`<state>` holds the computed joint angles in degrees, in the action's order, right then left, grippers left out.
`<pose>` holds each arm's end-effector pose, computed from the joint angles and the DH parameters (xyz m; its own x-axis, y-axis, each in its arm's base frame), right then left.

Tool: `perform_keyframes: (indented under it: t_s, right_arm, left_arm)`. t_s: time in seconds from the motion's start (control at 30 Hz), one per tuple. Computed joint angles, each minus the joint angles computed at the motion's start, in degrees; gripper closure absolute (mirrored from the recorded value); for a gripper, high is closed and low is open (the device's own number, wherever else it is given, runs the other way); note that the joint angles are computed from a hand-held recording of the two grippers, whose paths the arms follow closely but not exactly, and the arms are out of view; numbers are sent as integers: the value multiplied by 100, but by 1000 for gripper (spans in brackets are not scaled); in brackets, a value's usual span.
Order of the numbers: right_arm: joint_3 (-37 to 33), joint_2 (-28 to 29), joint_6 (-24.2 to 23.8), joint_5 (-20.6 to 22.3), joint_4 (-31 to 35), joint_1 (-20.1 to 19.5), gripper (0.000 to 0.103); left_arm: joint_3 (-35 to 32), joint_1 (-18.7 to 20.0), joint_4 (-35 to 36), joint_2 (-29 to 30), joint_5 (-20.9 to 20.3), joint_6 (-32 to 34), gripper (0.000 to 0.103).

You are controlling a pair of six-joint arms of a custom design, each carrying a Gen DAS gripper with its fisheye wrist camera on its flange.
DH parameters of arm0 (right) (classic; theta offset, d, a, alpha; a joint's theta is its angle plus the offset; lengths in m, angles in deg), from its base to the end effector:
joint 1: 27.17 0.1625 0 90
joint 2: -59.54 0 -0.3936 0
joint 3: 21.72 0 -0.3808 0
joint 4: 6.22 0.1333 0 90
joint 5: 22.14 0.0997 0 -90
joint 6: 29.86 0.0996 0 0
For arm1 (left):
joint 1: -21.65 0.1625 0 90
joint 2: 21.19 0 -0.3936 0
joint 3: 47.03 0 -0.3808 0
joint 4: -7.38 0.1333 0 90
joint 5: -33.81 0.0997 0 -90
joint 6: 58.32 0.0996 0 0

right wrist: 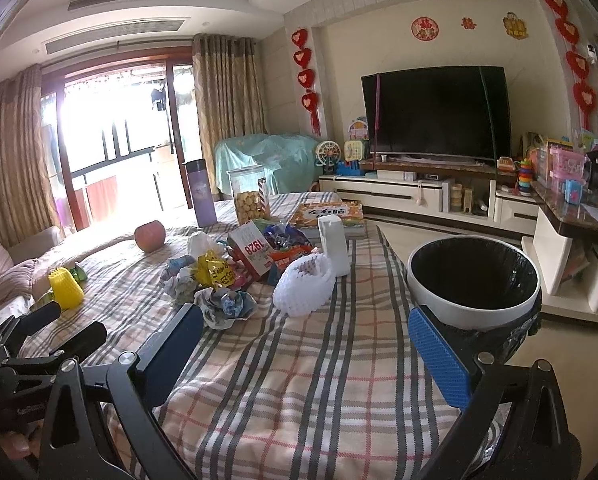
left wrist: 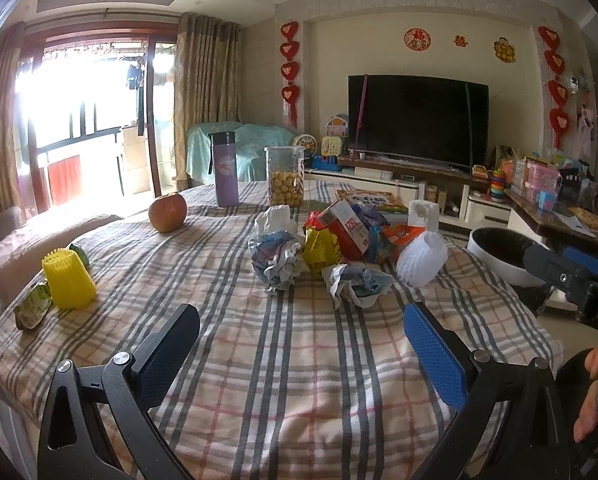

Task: Collect trash
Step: 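Grasp crumpled foil wad with left tool while right tool grasps white foam mesh net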

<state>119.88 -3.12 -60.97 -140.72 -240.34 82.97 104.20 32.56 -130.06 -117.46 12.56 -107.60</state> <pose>0.2096 -0.3226 0.1922 -0.7592 -0.1135 0.6409 -0.6270 0.3918 -0.6733 -0.2221 -0.2731 0.1931 -0.7044 0.1050 -0.7020 0.6738 0.4096 -0.6149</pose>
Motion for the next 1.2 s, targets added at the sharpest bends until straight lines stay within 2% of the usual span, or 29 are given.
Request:
perform_keyframes:
  t_s: [0.23,0.5,0.73,0.83,1.0,1.2]
  right_arm:
    - [-69,-163,280,-160,689,-36,0]
    - [-175,-141,297,160,741,-360,0]
    - [-426,-267,582,279,1521,-603,0]
    - [-617,-266,512,301,1843,-699,1]
    - [-1053,-164,681,362,2532,-863,1]
    - [-1561,32,912,497,3217,-1020,2]
  left_arm:
    - [-100,391,-798,343,-207,565,1]
    - [-393,903,-1766,975,-454,1414,1]
    - [-828,1494,-2683,1610,-689,2207,1]
    - [-1125,1807,-2967,1881,-885,2537,1]
    - [-1644,2255,-3211,2353,-1195,3088,7]
    - [-2288,2742,-3136,2874,-1633,3475,20]
